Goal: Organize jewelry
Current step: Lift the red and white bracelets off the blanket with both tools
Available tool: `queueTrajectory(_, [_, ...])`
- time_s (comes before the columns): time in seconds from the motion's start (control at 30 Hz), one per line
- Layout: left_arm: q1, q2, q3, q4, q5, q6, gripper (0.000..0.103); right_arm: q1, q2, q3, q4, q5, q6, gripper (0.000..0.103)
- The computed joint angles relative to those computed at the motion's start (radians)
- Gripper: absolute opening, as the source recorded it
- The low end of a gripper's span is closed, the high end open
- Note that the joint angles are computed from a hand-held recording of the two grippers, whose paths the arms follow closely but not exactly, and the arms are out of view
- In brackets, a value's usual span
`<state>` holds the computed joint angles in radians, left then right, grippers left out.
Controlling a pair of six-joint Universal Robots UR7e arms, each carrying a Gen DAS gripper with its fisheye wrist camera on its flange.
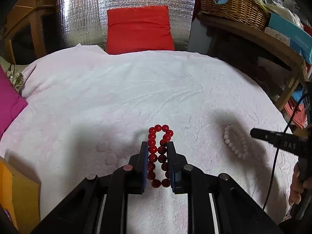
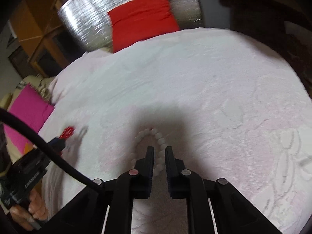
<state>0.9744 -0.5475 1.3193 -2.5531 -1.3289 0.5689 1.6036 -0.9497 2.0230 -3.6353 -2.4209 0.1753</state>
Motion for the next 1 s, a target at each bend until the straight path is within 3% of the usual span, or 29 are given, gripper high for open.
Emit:
queueTrajectory(0.1, [0.001,-0.003,0.003,0.000,0.006,0.004,0.019,-0.006,-0.007,-0.002,0.023,-0.017,0.036,0.038])
queueTrajectory(0.13, [0.001,-0.003,0.001,0.001,0.009,0.004,0.019,-0.010,-0.009,-0.003,0.039,-0.007,0.053,0.057])
queueTrajectory(0.17, [0.001,-0.003,0.001,0.001,0.010,0.003,0.019,-0.012,-0.004,-0.009,0.038,-0.003,0.052,0.064])
queueTrajectory(0.4, [0.002,-0.003,0.001,-0.021,0.037,0.014,0.019,-0.010,0.072,-0.110,0.153,-0.047,-0.003,0.064])
queueTrajectory(0.5, [0.003,-0.004,0.001,-0.030,0.049,0.016,0.020,0.009,0.134,-0.162,0.115,-0.133,-0.105,0.057])
queueTrajectory(0.53, [0.003,-0.005,0.003,-0.037,0.054,0.020,0.020,0.012,0.142,-0.168,0.101,-0.136,-0.121,0.049])
queueTrajectory(0.57, [0.003,-0.005,0.004,-0.043,0.060,0.022,0.019,0.014,0.145,-0.170,0.091,-0.135,-0.129,0.037])
queueTrajectory(0.67, [0.003,-0.008,0.009,-0.055,0.072,0.025,0.020,0.022,0.147,-0.172,0.093,-0.144,-0.119,0.025])
queueTrajectory(0.8, [0.003,-0.013,0.017,-0.078,0.083,0.033,0.020,0.029,0.152,-0.183,0.092,-0.141,-0.113,0.020])
queueTrajectory(1.0, [0.006,-0.020,0.020,-0.098,0.094,0.035,0.020,0.049,0.159,-0.192,0.039,-0.071,-0.164,0.020])
